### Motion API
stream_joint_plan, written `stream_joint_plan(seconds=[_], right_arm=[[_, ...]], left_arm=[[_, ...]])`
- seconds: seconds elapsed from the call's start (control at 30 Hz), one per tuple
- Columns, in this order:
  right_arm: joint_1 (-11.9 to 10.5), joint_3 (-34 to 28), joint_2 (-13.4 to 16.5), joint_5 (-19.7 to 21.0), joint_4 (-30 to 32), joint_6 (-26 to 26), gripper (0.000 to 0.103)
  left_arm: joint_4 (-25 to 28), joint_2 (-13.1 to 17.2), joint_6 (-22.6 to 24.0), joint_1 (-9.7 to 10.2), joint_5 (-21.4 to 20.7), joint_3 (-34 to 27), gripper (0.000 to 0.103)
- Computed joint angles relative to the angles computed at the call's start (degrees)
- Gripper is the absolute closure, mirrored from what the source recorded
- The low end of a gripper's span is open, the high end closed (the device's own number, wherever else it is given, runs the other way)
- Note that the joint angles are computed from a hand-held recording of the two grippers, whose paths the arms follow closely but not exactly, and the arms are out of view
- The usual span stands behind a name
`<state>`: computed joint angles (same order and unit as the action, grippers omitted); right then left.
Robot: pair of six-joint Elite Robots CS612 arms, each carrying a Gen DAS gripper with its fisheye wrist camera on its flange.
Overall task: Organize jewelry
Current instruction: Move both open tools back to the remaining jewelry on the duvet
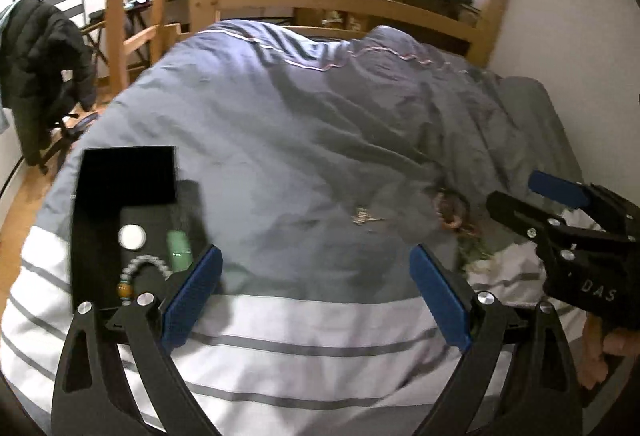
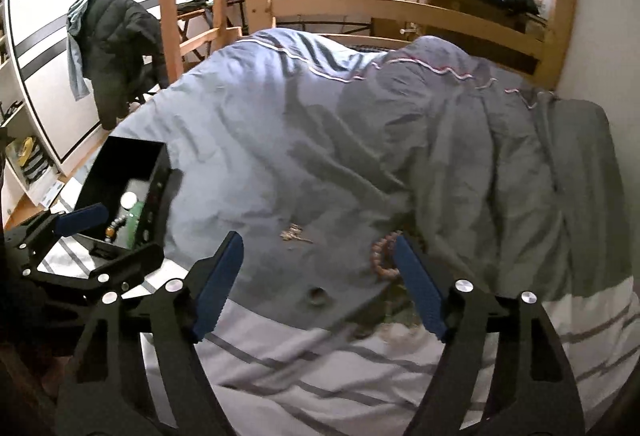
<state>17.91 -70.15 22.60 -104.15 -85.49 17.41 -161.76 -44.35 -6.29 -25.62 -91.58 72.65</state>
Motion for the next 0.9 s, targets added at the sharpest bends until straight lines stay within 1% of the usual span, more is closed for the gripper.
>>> stream_joint_plan(seconds=[0.07, 0.17, 0.23, 0.3, 0.43, 0.5, 0.57, 0.63, 0.7, 0.77, 0.9], right_arm=[[-0.47, -1.15, 0.71, 0.28, 1.16, 0.18, 0.03], [-1.27, -1.98, 1.61, 1.3, 2.57, 0.48, 0.036], [-1.7, -2.2, 2.14, 1.85, 3.2, 0.4, 0.039], [-2.3, -2.33, 2.75, 2.7, 3.73, 0.29, 0.046], [-3.28, -1.87, 3.66, 4.52, 3.7, 0.4, 0.051], [-3.96, -1.6, 4.23, 6.1, 2.99, 1.72, 0.057], [-4.47, -0.99, 4.46, 6.94, 2.51, 3.3, 0.061], [-4.84, -0.48, 4.6, 7.84, 2.24, 4.51, 0.062], [-4.98, -0.1, 4.73, 8.37, 2.5, 4.85, 0.062], [-4.82, 0.72, 4.68, 7.8, 3.16, 4.56, 0.062], [-4.46, 1.46, 4.85, 7.26, 1.46, 2.51, 0.062]], left_arm=[[0.14, 0.3, 0.51, -0.44, -1.4, -0.06, 0.01], [0.94, 1.35, 1.57, -0.94, -2.93, -1.08, 0.01], [1.8, 2.33, 2.55, -1.25, -3.41, -2.19, 0.01], [2.57, 3.62, 3.23, -1.39, -4.64, -3.71, 0.01], [4.01, 6.27, 3.9, -1.6, -5.61, -7.22, 0.01], [5.03, 7.85, 4.05, -1.41, -7.22, -9.5, 0.011], [5.88, 9.09, 4.31, -1.14, -9.17, -11.25, 0.017], [7.15, 9.94, 4.62, -0.98, -10.96, -12.48, 0.029], [8.67, 10.52, 5.14, -0.84, -12.3, -13.14, 0.033], [9.54, 10.86, 5.45, -0.6, -14.55, -13.23, 0.033], [9.22, 11.0, 8.14, -0.83, -16.41, -13.01, 0.033]])
